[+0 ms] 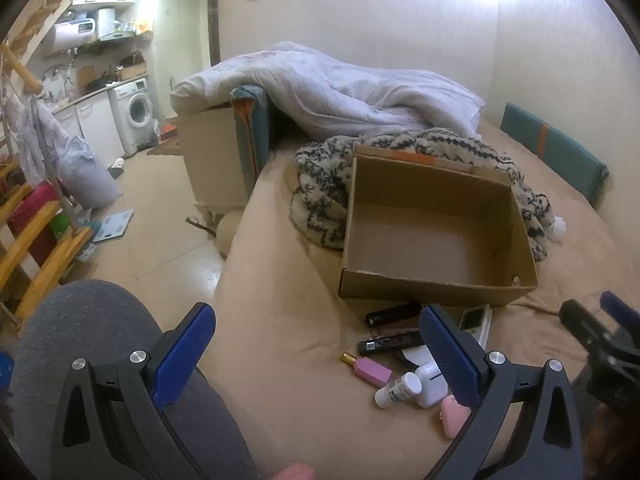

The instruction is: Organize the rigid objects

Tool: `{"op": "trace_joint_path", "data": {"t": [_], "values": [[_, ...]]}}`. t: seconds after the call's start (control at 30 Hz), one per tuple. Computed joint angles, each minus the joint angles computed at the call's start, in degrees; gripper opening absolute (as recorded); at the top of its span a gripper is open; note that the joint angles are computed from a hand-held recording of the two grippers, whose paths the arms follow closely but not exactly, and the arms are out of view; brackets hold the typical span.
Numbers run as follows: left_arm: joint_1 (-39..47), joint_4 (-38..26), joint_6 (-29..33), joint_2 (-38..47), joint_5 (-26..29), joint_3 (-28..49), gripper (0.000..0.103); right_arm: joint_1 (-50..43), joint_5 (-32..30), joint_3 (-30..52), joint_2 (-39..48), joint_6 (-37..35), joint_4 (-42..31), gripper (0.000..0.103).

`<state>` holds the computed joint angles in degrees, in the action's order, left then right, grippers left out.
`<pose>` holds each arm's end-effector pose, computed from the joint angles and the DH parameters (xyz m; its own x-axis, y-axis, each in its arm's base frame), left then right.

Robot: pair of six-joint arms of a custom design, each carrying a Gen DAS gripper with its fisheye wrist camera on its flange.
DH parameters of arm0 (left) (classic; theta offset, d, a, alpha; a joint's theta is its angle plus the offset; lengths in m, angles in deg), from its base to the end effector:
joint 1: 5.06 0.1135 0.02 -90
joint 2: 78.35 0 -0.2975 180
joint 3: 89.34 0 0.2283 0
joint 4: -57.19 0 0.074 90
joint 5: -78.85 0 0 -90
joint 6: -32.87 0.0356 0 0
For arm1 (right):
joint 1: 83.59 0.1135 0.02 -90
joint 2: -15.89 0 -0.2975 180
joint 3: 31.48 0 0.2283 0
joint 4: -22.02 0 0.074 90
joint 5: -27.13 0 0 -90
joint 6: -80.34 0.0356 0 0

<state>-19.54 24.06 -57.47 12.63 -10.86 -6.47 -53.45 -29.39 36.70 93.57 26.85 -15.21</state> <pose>0.3229 -0.0836 0.3065 -0.6398 0.1591 -0.7519 0.2499 0.9682 -0.0078 0.2285 0.1099 0.2910 -0.5607 0.2483 -0.7899 0.3009 0.9499 0.0850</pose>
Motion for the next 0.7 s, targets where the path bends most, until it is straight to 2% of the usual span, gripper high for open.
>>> {"op": "trace_joint_path", "data": {"t": [0.37,0.5,0.7], "values": [[-1.1,1.0,1.1,0.7,-0.9,-0.5,0.102,-0.4,1.6,-0.2,-0.3,2.3,-1.8,0.103],[-0.7,-0.6,1.2,1.2,-0.6,0.4,0.102,-0.1,2.2,0.5,1.5,1.7,-2.0,0.103],[-1.3,0.5,1.2,0.7,-0.9,-0.7,0.102,0.3,1.0,0.6,2.0,0.2,-1.3,0.103]]}}
